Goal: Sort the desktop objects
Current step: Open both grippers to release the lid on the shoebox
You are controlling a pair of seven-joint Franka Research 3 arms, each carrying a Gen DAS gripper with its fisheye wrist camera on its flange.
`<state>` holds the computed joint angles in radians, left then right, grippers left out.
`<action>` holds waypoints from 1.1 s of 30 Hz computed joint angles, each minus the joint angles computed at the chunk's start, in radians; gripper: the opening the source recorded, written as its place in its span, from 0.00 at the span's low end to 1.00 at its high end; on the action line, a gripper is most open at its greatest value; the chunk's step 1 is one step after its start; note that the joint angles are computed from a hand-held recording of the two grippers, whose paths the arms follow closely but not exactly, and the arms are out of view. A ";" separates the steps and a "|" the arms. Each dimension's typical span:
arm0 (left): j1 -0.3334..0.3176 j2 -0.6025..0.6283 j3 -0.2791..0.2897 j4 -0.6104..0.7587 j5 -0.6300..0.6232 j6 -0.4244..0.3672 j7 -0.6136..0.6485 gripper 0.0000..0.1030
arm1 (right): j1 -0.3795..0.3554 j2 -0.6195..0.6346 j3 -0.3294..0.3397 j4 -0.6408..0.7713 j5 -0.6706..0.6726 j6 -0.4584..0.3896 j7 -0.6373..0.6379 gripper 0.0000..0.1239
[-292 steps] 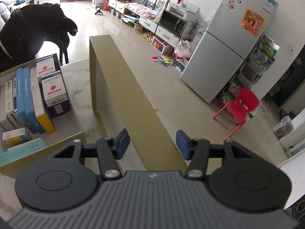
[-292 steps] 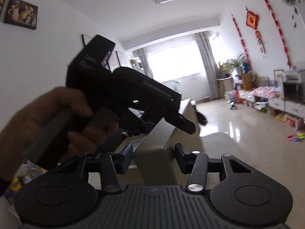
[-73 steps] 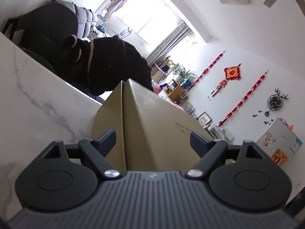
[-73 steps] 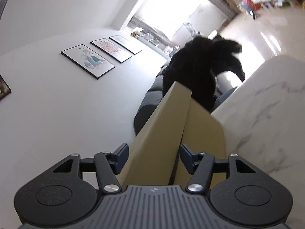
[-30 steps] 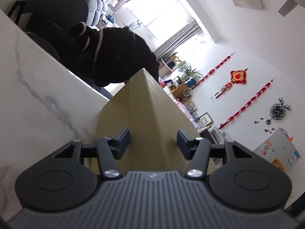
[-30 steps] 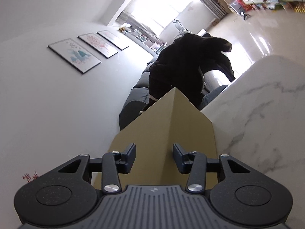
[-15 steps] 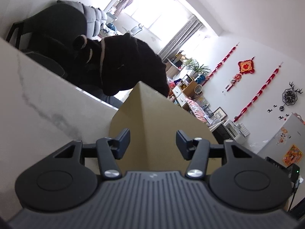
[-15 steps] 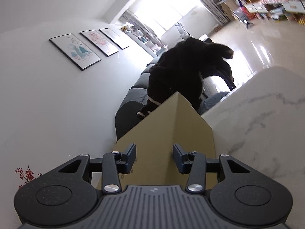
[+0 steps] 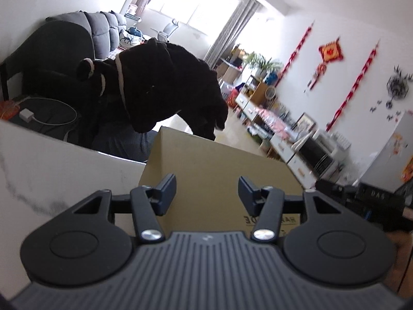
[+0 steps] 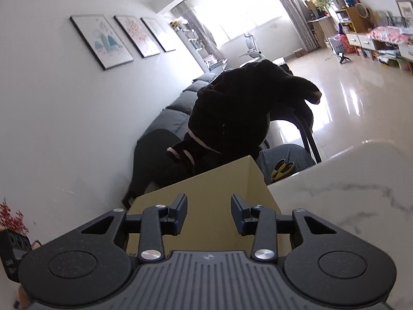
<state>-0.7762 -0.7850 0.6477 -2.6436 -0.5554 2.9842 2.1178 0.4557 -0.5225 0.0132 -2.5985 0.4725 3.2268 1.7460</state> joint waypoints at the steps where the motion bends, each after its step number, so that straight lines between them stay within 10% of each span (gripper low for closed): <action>1: 0.002 0.011 -0.002 0.008 0.003 -0.011 -0.002 0.50 | -0.011 0.020 0.007 0.018 -0.010 -0.009 -0.005 0.34; 18: 0.099 0.081 -0.093 0.053 -0.135 -0.112 0.086 0.52 | 0.239 0.115 -0.228 0.070 0.046 0.059 -0.145 0.19; 22: 0.161 0.095 -0.167 0.048 -0.157 -0.112 0.089 0.53 | 0.062 0.119 -0.068 0.090 0.023 -0.011 -0.113 0.21; 24: 0.196 0.090 -0.208 0.038 -0.158 -0.112 0.078 0.59 | -0.056 0.080 0.046 0.075 -0.008 -0.059 -0.073 0.37; 33: 0.332 -0.075 -0.324 -0.086 -0.075 -0.133 -0.015 0.65 | -0.273 -0.132 0.308 -0.023 -0.194 -0.170 0.080 0.43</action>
